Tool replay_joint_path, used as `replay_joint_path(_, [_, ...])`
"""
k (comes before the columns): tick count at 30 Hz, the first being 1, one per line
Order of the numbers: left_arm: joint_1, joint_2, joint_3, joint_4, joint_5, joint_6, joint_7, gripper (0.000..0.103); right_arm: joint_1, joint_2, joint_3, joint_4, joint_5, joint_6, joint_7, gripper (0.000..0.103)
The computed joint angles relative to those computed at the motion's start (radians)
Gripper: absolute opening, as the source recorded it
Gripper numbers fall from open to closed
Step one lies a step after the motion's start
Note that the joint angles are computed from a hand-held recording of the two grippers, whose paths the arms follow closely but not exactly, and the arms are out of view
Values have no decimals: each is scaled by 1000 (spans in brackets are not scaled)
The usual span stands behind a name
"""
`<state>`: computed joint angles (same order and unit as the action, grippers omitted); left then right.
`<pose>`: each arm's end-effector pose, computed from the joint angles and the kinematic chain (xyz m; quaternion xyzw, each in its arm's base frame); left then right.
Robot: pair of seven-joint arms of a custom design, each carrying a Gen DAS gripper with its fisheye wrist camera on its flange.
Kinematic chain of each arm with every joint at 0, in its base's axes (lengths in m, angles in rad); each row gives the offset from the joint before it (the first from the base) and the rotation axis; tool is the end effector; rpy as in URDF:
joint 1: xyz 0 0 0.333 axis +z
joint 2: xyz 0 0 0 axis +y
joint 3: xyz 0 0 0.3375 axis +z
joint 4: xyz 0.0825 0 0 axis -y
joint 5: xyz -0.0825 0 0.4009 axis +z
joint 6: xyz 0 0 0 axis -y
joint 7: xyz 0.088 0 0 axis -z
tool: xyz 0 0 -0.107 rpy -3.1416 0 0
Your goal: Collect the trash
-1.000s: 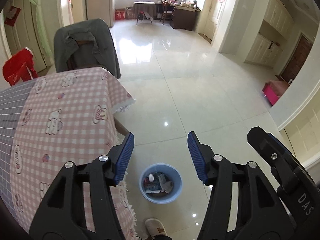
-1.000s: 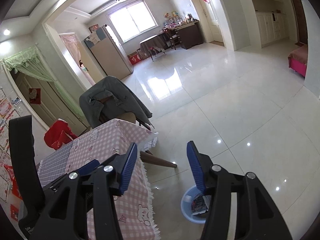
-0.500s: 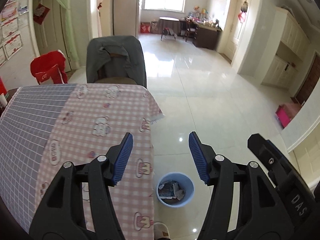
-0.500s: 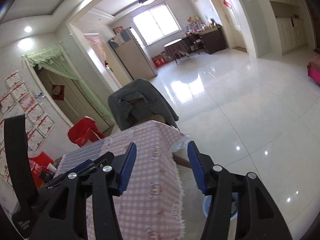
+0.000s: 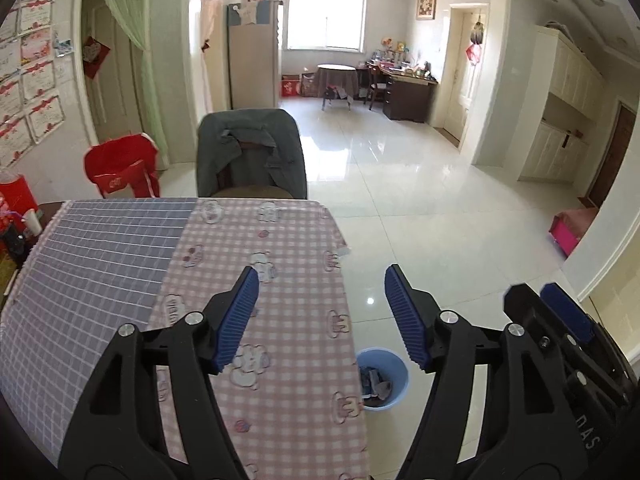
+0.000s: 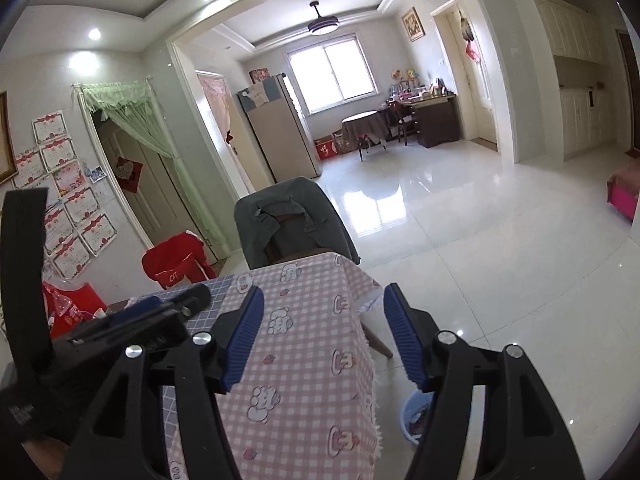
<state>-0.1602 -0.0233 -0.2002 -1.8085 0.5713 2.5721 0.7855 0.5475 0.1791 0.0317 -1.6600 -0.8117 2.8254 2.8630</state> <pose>0.5778 -0.2288 0.6515 -0.6566 0.6161 -0.3098 0.3056 0.5530 0.4030 0.6231 -0.5833 0.6241 -0.2152 0.4732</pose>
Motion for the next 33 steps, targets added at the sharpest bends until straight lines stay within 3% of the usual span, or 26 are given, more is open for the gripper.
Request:
replay_joint_path(7, [28, -94, -6, -70, 4, -7, 13, 71, 24, -62, 23, -42, -136, -79, 124, 66])
replay_joint_path(16, [45, -125, -44, -75, 41, -27, 44, 76, -11, -116, 79, -80, -236, -128, 223, 69])
replay_joint_path(33, [-7, -53, -53, 34, 116, -132, 22, 80, -83, -128, 80, -112, -144, 0, 145, 77])
